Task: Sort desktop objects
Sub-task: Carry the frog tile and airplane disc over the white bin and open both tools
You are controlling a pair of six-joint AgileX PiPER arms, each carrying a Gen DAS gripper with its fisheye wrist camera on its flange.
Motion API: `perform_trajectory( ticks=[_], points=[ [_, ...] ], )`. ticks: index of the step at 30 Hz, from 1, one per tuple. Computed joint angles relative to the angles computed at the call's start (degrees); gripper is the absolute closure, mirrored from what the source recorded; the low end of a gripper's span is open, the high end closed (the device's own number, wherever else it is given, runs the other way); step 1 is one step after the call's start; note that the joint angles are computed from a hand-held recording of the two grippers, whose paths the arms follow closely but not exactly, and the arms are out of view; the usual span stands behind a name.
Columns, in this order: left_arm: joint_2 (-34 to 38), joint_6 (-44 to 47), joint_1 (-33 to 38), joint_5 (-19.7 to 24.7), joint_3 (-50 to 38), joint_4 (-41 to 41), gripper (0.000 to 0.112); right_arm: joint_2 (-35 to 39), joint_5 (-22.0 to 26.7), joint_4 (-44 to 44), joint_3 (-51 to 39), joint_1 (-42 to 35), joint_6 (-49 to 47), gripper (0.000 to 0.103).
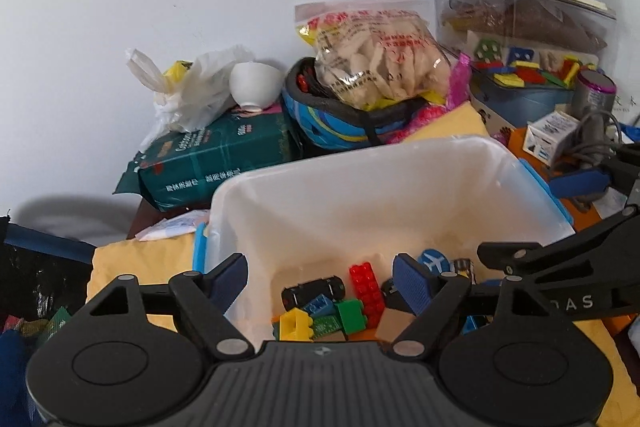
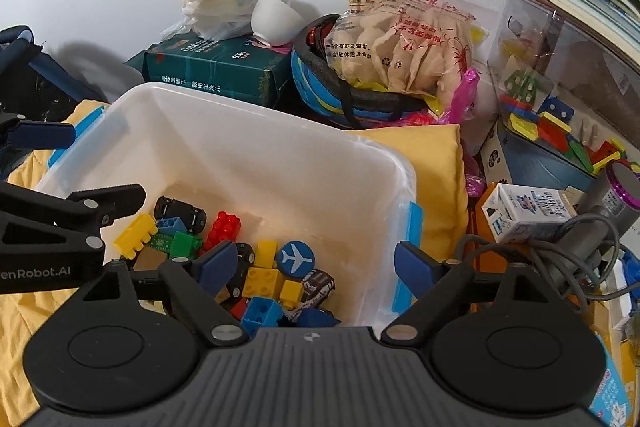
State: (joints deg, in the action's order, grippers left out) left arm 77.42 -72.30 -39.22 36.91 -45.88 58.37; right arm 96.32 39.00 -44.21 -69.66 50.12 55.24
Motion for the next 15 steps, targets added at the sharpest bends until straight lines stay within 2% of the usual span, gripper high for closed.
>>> perform_trajectory(
  ticks=[8,15],
  points=[
    [0.8,0.7,-3.4,5.4,-0.8,-0.6,0.03,-1.8,0.4,-1.3,2.4,0.9,3.0,0.013],
    [-1.2,1.7,-4.1,4.7,0.4,-2.3,0.03,-4.4,1.0,-3.6,5.3,2.3,7.0,0.013]
  ],
)
